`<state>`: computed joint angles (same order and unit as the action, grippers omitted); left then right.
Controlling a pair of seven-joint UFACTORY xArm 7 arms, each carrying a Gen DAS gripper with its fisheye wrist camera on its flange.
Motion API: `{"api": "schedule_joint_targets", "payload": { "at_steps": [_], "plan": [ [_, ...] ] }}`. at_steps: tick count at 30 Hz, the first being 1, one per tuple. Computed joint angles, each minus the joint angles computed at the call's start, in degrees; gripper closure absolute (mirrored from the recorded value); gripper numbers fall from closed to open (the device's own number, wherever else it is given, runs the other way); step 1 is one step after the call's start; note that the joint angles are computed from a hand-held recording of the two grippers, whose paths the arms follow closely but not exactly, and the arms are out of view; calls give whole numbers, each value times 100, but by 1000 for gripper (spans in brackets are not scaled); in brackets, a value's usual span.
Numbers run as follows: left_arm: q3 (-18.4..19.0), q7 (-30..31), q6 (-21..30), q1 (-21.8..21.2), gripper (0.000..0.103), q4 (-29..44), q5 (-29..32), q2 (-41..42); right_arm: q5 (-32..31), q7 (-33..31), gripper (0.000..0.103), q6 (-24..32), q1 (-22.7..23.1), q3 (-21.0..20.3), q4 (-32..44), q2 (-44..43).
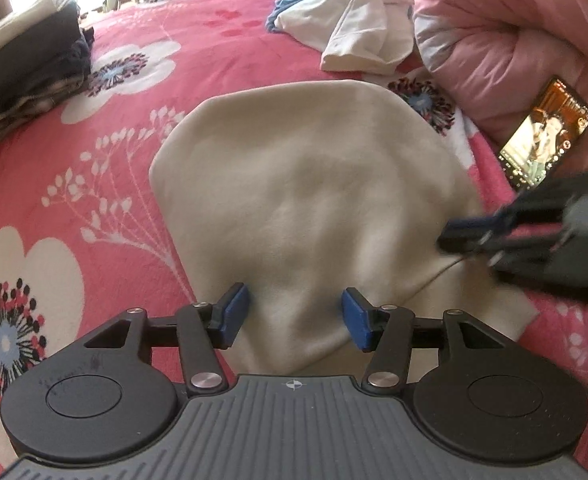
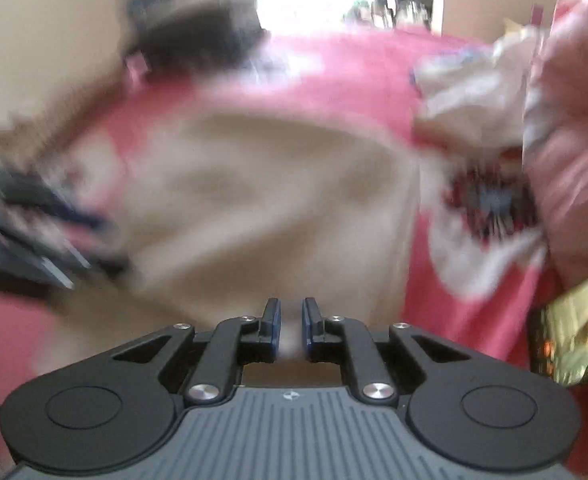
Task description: Fold clothes
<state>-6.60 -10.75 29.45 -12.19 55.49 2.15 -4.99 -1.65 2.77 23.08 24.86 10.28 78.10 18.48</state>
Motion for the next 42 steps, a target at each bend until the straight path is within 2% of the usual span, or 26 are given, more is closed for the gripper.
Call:
{"api": "schedule_joint_targets", "payload": {
  "at_steps": [3,6,8,10,11,14,17,22,28,32,36,38,41,42],
  "plan": [
    [-65,-328,217,6,49,156,328,76,-187,100,93,-20,87,-81,138,60],
    [-86,-553,425,-20,49,296,483,136,257,-20,93,-554,-128,116,317,65],
    [-89,-654,584,-42,48,415,538,193,42,168,92,-772,45,-88,555,266],
    [-93,-733,729,-69,47,534,607,254,-359,371,92,-757,277,-376,834,587],
    [-92,-732,763,-84,46,570,617,280,-489,411,92,-495,342,-460,1037,810],
    [-91,-747,822,-123,44,635,694,341,-552,191,92,-588,223,-367,918,1047],
    [-67,-798,901,-134,42,695,669,388,-520,405,91,-119,276,-421,1175,941],
    [-46,-778,1082,-143,42,837,540,448,-498,450,91,-627,260,-333,1573,1007],
    [-48,-860,1191,-171,42,931,598,501,-426,306,90,-270,414,-362,2773,2162],
    [-54,-941,1292,-197,41,1011,718,555,-434,326,90,-495,485,-458,2572,2125],
    [-60,-1036,1373,-231,40,1064,837,585,-220,398,89,-263,398,-342,2777,2087],
    [-57,-1057,1370,-237,40,1061,853,585,35,163,89,-505,188,8,2694,2001],
    [-50,-1077,1347,-236,40,1046,840,580,802,-956,89,-688,-490,1196,2908,2240],
    [-48,-1087,1339,-235,40,1040,837,578,943,-1225,89,-577,-553,1403,3146,2419]
  ]
}}
